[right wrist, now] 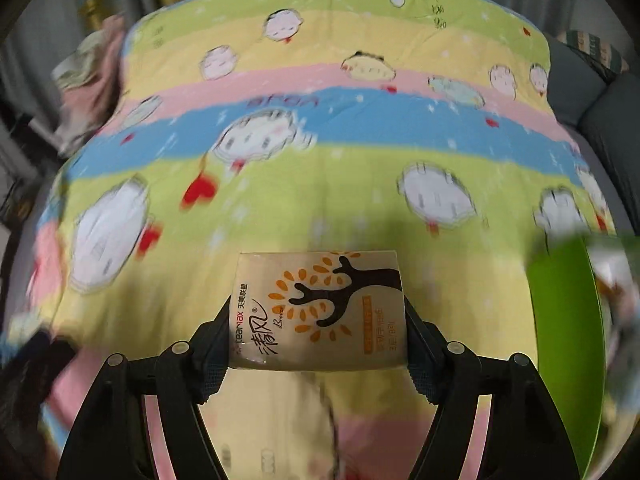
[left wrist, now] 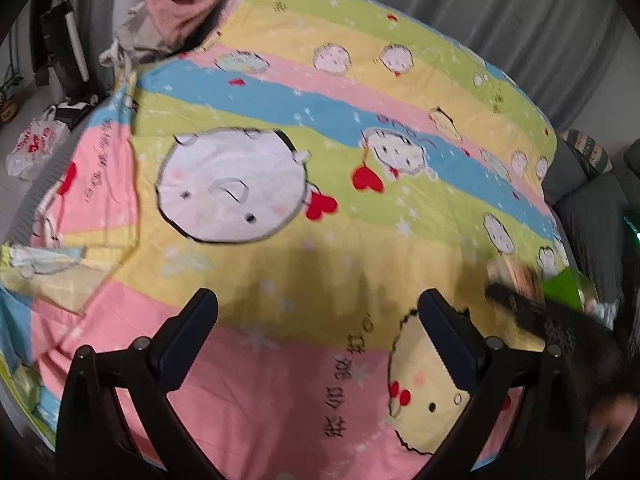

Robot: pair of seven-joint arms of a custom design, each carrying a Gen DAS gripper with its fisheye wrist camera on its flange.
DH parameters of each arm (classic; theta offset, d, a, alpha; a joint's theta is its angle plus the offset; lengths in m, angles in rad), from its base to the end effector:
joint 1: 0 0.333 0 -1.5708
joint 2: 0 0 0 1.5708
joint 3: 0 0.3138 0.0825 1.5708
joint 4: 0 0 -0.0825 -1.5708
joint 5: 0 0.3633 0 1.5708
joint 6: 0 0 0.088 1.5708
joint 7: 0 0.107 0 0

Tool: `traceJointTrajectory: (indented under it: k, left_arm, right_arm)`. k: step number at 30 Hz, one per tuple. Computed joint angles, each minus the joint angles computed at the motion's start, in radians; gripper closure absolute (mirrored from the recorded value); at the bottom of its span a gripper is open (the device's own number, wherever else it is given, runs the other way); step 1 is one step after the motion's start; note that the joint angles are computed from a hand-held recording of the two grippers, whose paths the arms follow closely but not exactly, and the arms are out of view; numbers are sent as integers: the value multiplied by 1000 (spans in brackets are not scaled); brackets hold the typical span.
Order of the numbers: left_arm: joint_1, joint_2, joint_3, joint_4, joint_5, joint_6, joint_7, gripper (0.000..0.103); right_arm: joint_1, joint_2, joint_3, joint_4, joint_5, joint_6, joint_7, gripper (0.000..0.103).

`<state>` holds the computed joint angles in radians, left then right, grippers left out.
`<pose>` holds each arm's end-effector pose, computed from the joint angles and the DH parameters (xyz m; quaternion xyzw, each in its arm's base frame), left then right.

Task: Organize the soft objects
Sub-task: 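Carry the tissue pack over the white box with the right gripper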

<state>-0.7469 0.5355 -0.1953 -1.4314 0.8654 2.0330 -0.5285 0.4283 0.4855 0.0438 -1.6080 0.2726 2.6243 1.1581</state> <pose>0.4674 -0.5236 0.4153 -0.8749 0.3456 -0.2542 0.2246 0.6331 0.3103 0.4138 -0.8650 0.4166 -0.1015 0.2607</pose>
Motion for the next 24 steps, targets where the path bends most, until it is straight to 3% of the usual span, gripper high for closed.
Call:
traceJointTrajectory:
  k: [2, 6, 11, 17, 19, 22, 23, 24]
  left_arm:
    - [-1, 17, -3, 20, 1, 21, 12, 3]
    - [-7, 66, -1, 78, -9, 69, 63, 3]
    - [6, 101, 12, 84, -18, 272, 94, 4]
    - [-12, 231, 29, 248, -50, 413, 244, 8]
    - [-8, 303, 25, 346, -94, 450, 336, 11]
    - [-8, 407, 13, 499, -169, 453, 488, 30]
    - [-14, 427, 17, 528, -188, 449, 516, 43]
    - [-20, 462, 15, 581, -217, 428, 555, 50]
  right_arm:
    - [-29, -56, 16, -88, 40, -13, -27, 28]
    - [-23, -88, -17, -160, -5, -31, 6, 26]
    - [-135, -116, 56, -190, 195, -45, -125, 15]
    - [-184, -120, 75, -180, 365, -22, -198, 15]
    - [-190, -101, 78, -152, 394, -60, -209, 26]
    - [-183, -55, 61, -87, 388, -142, -138, 34]
    - [-184, -38, 56, -63, 381, -175, -114, 35]
    - [-187, -25, 56, -44, 378, -207, -103, 37]
